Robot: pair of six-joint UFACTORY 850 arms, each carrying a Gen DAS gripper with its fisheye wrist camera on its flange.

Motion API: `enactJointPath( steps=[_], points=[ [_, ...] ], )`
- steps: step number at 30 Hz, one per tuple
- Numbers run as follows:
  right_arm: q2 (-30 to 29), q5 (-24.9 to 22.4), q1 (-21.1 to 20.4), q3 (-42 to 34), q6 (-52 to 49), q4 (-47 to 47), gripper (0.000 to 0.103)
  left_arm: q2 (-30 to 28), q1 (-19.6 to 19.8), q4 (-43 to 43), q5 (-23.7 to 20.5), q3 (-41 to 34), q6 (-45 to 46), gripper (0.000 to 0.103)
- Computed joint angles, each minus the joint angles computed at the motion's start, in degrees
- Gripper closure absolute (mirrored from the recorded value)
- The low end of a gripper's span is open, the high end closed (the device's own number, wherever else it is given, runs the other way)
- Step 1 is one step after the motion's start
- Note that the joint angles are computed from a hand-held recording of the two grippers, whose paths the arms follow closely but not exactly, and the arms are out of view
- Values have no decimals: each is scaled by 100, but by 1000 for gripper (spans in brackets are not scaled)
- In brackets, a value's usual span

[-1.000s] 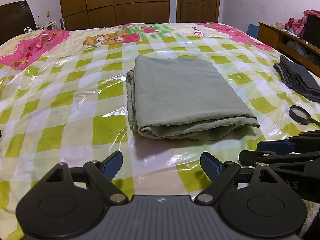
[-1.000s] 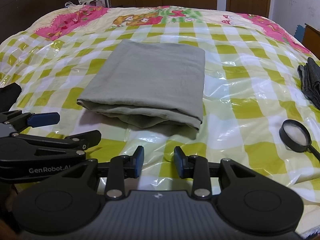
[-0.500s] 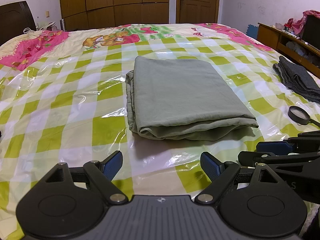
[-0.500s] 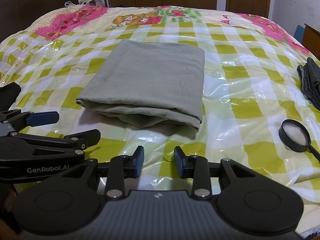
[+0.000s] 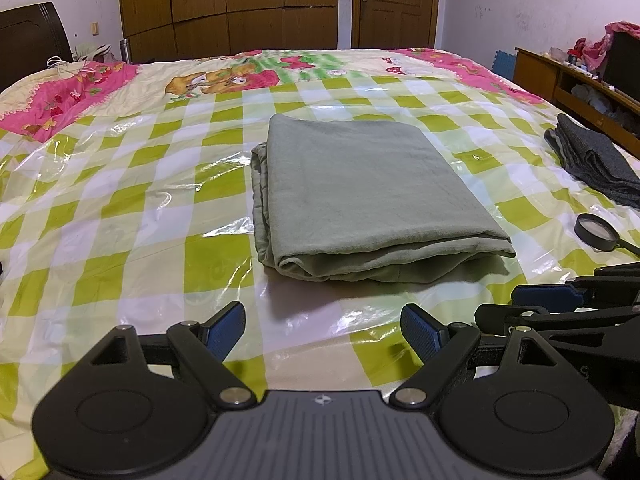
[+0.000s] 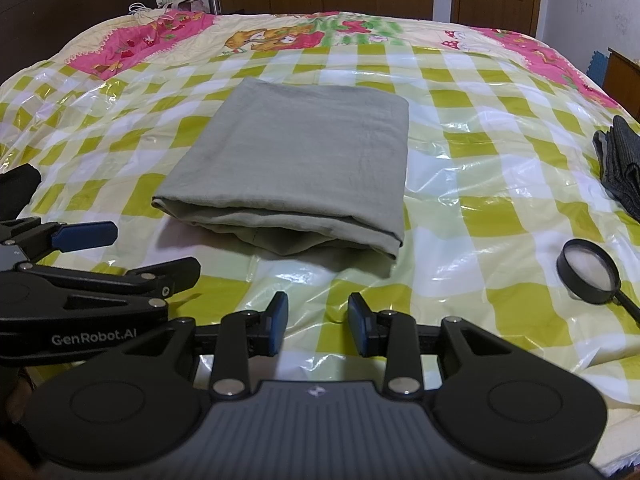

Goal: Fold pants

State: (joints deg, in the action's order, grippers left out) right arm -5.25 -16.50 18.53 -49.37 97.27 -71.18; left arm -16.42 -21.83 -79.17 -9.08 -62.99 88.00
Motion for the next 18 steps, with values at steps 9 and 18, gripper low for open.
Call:
enactJointPath(
  steps=[9,18],
  points=[
    [-1,-22,10,7,35,-41,69,-4,-23,-49,6,-17,26,7],
    [3,-25,5,13,36,-48,69,1,-11,-165,-14,-18,143,7]
  ],
)
